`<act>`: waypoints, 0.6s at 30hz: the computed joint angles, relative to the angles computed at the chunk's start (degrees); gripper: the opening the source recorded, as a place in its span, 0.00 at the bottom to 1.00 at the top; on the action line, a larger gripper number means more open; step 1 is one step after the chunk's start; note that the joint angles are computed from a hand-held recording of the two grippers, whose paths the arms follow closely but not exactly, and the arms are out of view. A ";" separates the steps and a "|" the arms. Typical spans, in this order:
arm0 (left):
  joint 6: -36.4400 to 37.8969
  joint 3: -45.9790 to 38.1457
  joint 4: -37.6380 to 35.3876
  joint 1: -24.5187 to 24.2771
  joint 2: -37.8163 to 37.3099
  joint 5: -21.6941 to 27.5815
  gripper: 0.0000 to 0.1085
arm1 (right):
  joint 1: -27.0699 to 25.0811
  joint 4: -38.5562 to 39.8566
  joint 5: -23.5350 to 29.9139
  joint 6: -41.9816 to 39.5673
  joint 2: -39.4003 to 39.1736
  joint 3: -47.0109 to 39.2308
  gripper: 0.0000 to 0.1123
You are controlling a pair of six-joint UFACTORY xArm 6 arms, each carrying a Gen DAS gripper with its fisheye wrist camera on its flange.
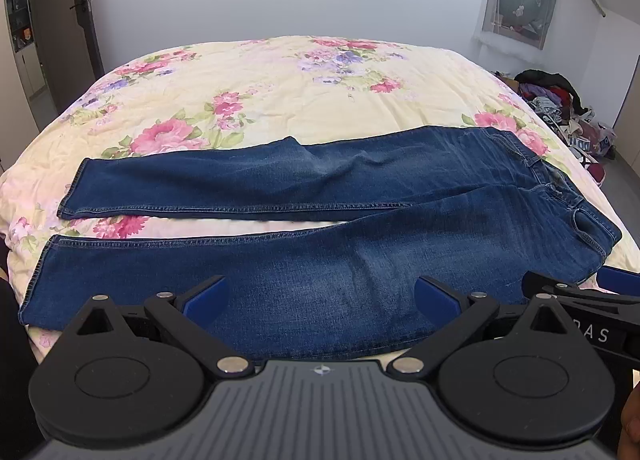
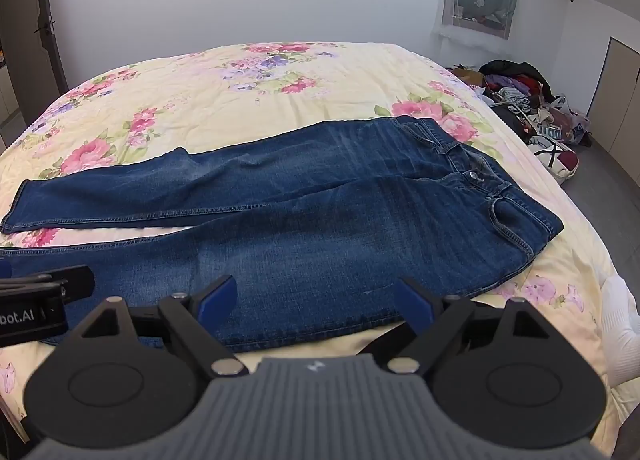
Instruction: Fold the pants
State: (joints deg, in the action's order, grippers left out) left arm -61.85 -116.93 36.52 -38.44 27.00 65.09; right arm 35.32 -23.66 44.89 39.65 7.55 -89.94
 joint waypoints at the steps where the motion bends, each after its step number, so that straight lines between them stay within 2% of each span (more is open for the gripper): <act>1: 0.00 0.00 0.00 0.00 0.00 0.00 0.95 | 0.00 0.00 0.00 0.00 0.00 0.00 0.73; 18: -0.58 0.74 -0.30 -0.23 -0.27 0.10 0.95 | 0.01 0.00 0.04 0.04 -0.16 0.17 0.73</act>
